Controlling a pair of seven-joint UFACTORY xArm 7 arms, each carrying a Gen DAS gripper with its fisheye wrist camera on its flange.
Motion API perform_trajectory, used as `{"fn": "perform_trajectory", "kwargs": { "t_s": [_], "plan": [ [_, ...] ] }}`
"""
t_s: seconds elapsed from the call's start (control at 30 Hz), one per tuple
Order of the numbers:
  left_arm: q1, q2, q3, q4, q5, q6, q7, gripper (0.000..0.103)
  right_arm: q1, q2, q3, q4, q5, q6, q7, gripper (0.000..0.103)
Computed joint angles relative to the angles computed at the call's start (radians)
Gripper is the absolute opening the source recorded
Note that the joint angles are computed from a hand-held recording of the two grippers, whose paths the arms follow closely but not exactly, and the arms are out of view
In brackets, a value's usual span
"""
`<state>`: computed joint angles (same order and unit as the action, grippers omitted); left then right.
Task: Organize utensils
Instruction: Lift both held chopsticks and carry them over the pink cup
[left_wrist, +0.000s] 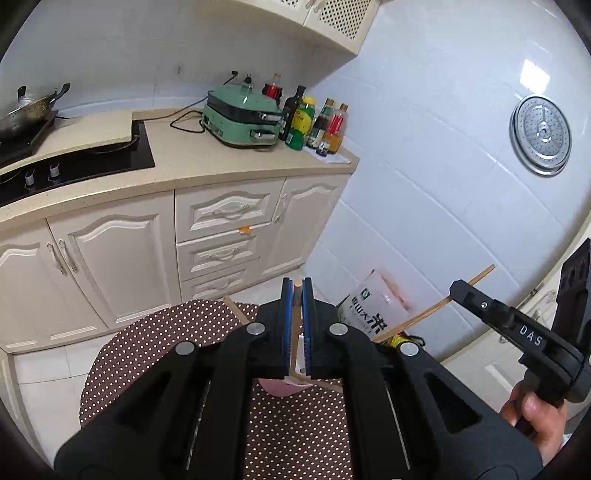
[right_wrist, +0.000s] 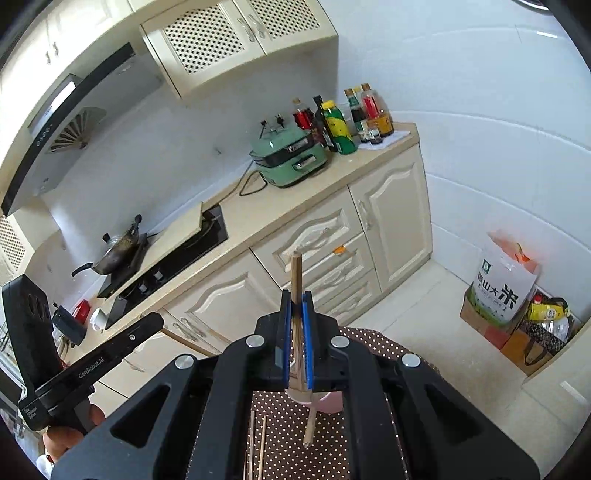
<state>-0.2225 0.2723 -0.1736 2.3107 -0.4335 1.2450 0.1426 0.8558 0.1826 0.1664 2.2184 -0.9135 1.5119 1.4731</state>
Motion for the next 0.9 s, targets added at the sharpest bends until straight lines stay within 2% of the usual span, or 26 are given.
{"fn": "perform_trajectory", "kwargs": {
  "t_s": [0.47,0.9],
  "plan": [
    [0.004,-0.031,0.005,-0.107,0.002,0.019,0.035,0.005,-0.053,-0.017,0.022,-0.069,0.089,-0.027,0.021,0.004],
    [-0.018,-0.052,0.005,-0.164,0.021,0.083,0.083,0.005,-0.052,0.037,0.009,-0.052,0.210,-0.024,-0.029,0.005]
  ]
}}
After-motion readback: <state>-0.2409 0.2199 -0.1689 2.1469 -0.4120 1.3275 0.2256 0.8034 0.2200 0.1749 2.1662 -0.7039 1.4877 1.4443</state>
